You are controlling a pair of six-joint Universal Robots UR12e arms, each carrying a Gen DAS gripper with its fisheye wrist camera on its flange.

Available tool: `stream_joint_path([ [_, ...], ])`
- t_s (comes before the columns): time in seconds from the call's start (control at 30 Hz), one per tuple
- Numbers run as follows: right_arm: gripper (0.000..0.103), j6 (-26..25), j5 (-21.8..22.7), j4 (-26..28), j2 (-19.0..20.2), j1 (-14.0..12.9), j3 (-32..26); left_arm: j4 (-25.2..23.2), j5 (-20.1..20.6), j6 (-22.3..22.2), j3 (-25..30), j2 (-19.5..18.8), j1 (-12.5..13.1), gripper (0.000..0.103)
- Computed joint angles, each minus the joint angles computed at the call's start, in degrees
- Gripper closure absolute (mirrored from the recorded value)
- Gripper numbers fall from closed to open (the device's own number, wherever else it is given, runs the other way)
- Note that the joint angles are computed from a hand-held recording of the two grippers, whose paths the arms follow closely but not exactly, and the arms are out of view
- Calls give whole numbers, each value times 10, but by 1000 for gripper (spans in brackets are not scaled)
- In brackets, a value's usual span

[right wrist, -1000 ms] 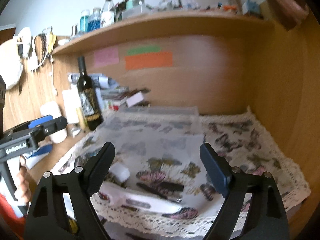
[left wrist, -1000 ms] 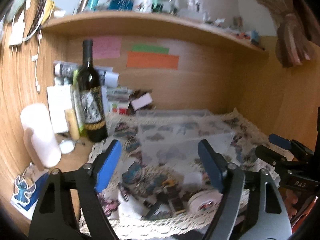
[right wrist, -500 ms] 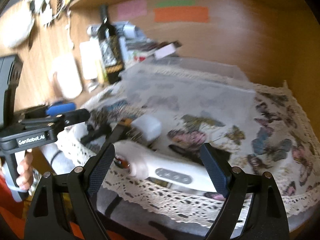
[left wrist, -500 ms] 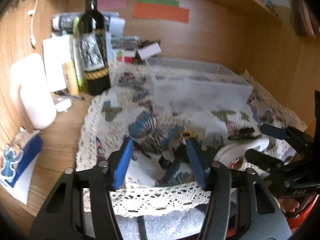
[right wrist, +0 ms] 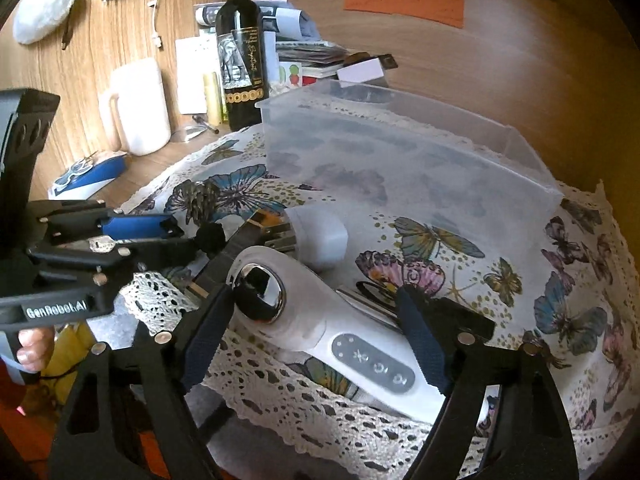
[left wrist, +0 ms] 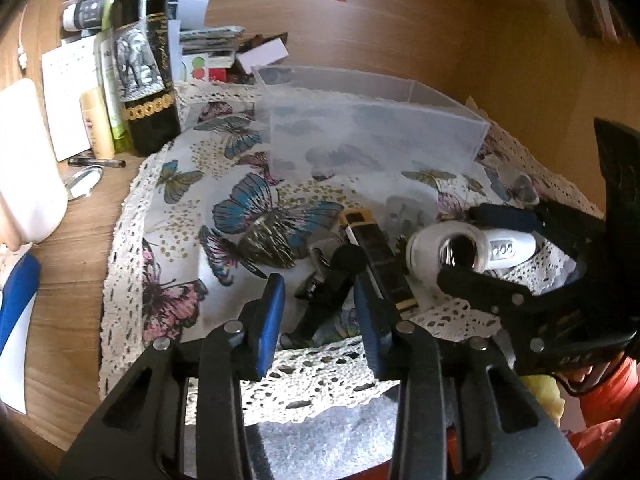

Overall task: Organize rigid objects
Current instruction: 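Grasp the white facial device with the right tool while the left grasps a black stick, then carry both items into the clear plastic box and open both tools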

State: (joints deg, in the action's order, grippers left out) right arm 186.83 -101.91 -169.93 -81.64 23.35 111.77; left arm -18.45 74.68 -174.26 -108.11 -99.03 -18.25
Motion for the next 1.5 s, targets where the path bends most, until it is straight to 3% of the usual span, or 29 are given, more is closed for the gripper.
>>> stream_joint_path([
  [0.17, 23, -14, 4, 21, 2, 0, -8, -1, 1, -1, 4, -6, -1, 68],
  [0.3, 25, -36, -9, 29, 6, 5, -12, 3, -5, -4, 6, -7, 0, 79],
  [0.37, 32, -40, -21, 26, 9, 8, -12, 7, -5, -5, 5, -7, -1, 79],
  [0.5, 58, -31, -44, 23, 12, 12, -16, 25, -3, -8, 2, -4, -1, 79],
  [0.53, 60, -27, -44, 22, 11, 11, -15, 31, -3, -9, 0, -2, -1, 80],
  [0.63, 61, -10, -32, 16, 7, 5, -12, 49, -1, -12, -2, 0, -1, 80],
  [0.93, 61, 26, -65, -35, -3, 2, -1, 92, 2, -24, 10, -2, -3, 80],
  [1.33, 62, 19, -119, -102, -11, -13, -17, 120, 10, -34, 61, -27, -7, 80],
  [1.5, 71, 16, -128, -124, -13, -24, -24, 121, 15, -36, 87, -39, -9, 80],
])
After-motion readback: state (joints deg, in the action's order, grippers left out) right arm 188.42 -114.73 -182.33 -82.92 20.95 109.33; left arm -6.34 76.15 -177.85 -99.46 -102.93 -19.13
